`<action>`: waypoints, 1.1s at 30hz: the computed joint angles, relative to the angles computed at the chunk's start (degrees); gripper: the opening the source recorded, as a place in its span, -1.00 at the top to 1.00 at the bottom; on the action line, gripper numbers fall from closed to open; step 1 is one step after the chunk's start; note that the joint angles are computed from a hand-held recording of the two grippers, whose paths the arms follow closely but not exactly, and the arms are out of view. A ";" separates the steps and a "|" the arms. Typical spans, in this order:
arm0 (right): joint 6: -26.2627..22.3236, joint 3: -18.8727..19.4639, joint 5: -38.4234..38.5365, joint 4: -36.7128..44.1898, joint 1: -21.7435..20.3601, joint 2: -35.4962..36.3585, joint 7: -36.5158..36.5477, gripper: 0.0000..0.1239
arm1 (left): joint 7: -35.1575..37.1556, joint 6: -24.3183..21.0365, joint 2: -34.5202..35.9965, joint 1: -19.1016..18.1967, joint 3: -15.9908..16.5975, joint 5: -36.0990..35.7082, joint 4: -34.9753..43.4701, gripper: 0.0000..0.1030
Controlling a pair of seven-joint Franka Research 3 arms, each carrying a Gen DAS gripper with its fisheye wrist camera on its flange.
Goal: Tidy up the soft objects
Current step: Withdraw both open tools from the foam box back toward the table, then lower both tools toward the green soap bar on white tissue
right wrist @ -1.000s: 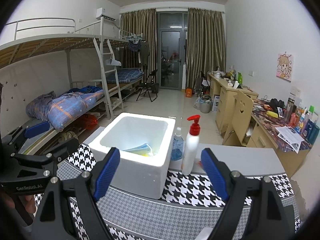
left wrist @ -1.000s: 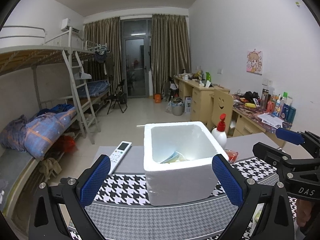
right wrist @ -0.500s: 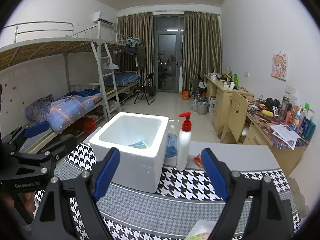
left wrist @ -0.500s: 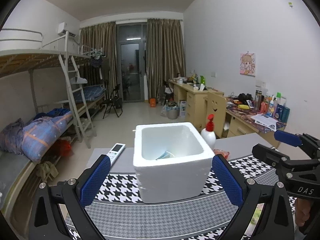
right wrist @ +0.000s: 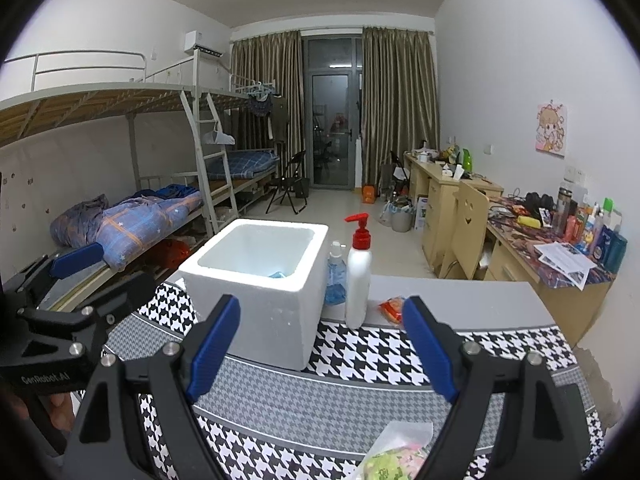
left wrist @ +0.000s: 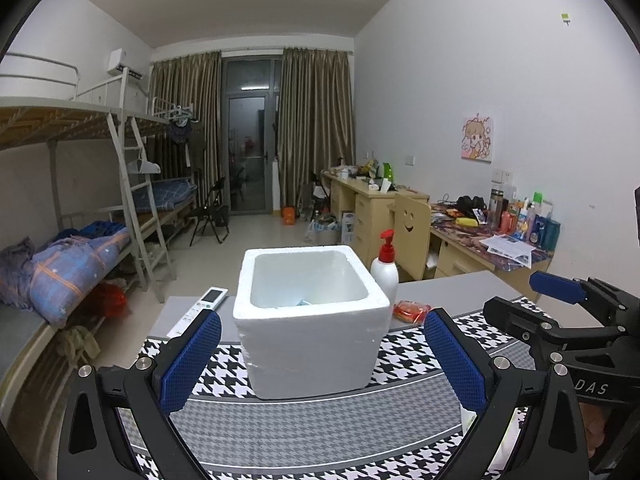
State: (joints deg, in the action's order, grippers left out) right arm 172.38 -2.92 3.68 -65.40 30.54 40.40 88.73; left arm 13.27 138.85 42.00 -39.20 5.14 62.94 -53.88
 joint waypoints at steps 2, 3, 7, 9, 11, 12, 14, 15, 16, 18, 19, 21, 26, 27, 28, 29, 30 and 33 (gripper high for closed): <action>0.62 -0.04 0.20 -1.60 -0.05 -0.76 0.16 -0.40 | 0.49 -0.04 0.18 -0.04 -0.17 -0.17 0.19 -0.98; 1.09 -0.04 0.30 -2.36 -0.09 -1.14 0.17 -0.40 | 0.91 -0.18 0.40 -0.02 -0.30 -0.46 0.45 -0.98; 2.49 -0.51 0.75 -4.95 0.11 -2.34 0.56 -0.40 | 0.81 0.38 1.07 -0.01 -0.49 -1.55 0.85 -0.98; 3.24 -0.02 1.18 -6.33 -0.32 -3.02 0.26 -0.40 | 0.54 0.58 1.21 -0.23 -0.31 -1.69 0.78 -0.98; 4.00 0.41 1.61 -7.71 -0.69 -3.72 -0.27 -0.40 | 0.25 1.13 1.08 -0.33 -0.28 -1.78 0.29 -0.98; 4.69 0.04 1.55 -8.81 -0.47 -4.21 -0.45 -0.40 | 0.28 1.71 1.03 -0.24 -0.44 -1.93 0.03 -0.98; 6.08 -0.68 1.52 -10.61 0.01 -4.97 -0.83 -0.40 | 0.17 2.04 1.19 -0.41 -0.43 -2.03 -0.04 -0.98; 6.72 -1.37 1.57 -11.45 0.49 -5.32 -0.72 -0.40 | 0.19 2.01 1.28 -0.53 -0.40 -2.09 -0.01 -0.98; 7.53 -1.79 1.80 -12.61 0.78 -5.81 -0.63 -0.40 | 0.02 2.41 1.17 -0.64 -0.39 -2.01 -0.32 -0.98; 8.06 -1.30 2.51 -13.78 0.41 -6.40 -1.12 -0.40 | -0.15 2.99 1.13 -0.82 -0.26 -1.72 -0.59 -0.98; 8.25 -1.21 2.86 -14.28 0.35 -6.65 -1.28 -0.40 | -0.48 2.94 1.09 -1.09 -0.05 -1.39 -0.75 -0.98; 9.02 -1.64 3.38 -15.37 0.63 -7.04 -1.39 -0.40 | -1.34 3.20 0.88 -1.50 0.23 -0.58 -1.32 -0.98; 10.06 -0.47 5.42 -17.23 -0.25 -7.67 -2.51 -0.40 | -1.66 3.80 0.87 -1.72 -0.04 0.23 -1.87 -0.98; 10.27 -0.60 5.69 -17.61 -0.18 -7.80 -2.58 -0.40 | -1.55 4.11 1.04 -1.67 -0.18 0.22 -1.78 -0.98; 10.49 -0.59 5.95 -17.99 -0.24 -7.94 -2.72 -0.40 | -1.37 3.99 1.34 -1.70 -0.25 0.09 -1.44 -0.98; 10.65 -0.60 6.18 -18.35 -0.26 -8.12 -2.88 -0.40 | -0.97 3.89 1.71 -1.66 -0.38 -0.22 -0.94 -0.98; 10.88 -0.81 6.40 -18.85 -0.11 -8.37 -2.94 -0.40 | -0.54 4.13 1.96 -1.57 -0.55 -0.58 -0.72 -0.98; 11.54 -1.74 7.12 -20.29 0.53 -9.15 -2.84 -0.40 | 0.22 4.97 2.64 -1.54 -0.60 -1.51 -0.11 -0.98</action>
State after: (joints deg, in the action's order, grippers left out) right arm 183.91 -4.66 10.80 -85.69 31.07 31.25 85.89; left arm 13.49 143.82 44.63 -40.75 4.54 61.43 -53.99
